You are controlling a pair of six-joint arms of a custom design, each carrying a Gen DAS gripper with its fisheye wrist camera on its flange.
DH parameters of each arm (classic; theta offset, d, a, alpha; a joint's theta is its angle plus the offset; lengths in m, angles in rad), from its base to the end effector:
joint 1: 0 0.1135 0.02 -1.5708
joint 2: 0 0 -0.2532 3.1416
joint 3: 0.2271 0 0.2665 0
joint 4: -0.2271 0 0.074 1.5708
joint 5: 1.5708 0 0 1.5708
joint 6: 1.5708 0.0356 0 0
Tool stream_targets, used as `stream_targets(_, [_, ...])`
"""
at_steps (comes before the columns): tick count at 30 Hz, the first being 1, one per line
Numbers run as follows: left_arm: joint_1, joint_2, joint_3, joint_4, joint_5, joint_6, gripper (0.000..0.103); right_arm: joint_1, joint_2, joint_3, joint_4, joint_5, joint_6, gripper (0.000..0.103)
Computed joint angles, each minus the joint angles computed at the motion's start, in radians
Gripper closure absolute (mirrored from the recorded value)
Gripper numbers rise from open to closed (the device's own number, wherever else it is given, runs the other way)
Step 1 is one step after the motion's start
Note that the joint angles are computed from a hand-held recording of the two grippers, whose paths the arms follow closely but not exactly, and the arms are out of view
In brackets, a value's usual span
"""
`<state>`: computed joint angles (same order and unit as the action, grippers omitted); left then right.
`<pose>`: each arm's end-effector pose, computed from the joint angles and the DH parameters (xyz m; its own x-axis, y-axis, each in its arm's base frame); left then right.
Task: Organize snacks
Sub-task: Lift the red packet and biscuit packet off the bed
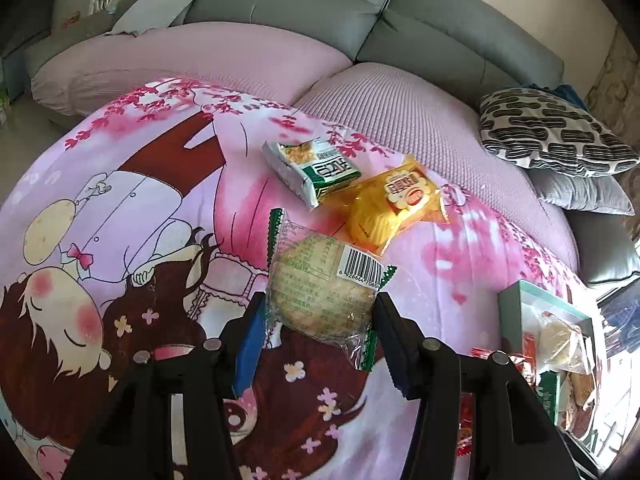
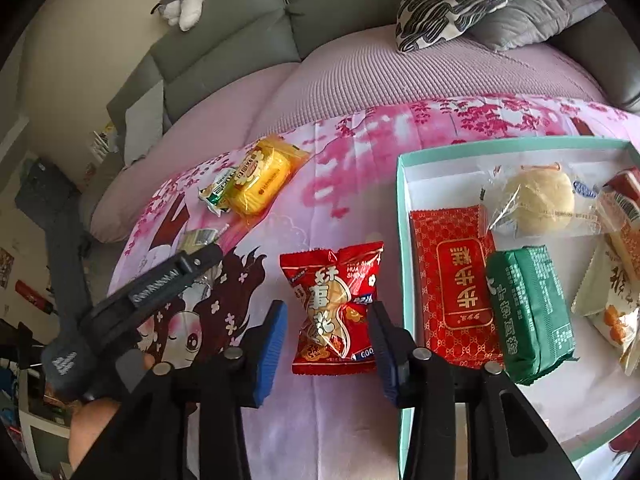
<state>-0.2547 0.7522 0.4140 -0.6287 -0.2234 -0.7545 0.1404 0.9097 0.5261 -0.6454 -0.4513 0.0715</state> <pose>0.1585 -0.0331 0.1675 -0.6653 -0.5169 -0.5387 -0.4553 0.8527 -0.2561 0.1785 0.0409 0.1810 -0.8711 -0.0582 -0.4877 -0.2871 0.8659 0.4096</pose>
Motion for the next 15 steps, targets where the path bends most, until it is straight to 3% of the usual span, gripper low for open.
stream_targets(10, [0.035,-0.198,-0.014,-0.166,-0.010,-0.007,0.048,-0.041,0.034,-0.009,0.003,-0.068,-0.043,0.062])
stream_targets(15, [0.067,-0.225,-0.026,-0.167,0.032,0.013,0.048,0.000,0.026,-0.012,0.026,-0.005,-0.022,0.062])
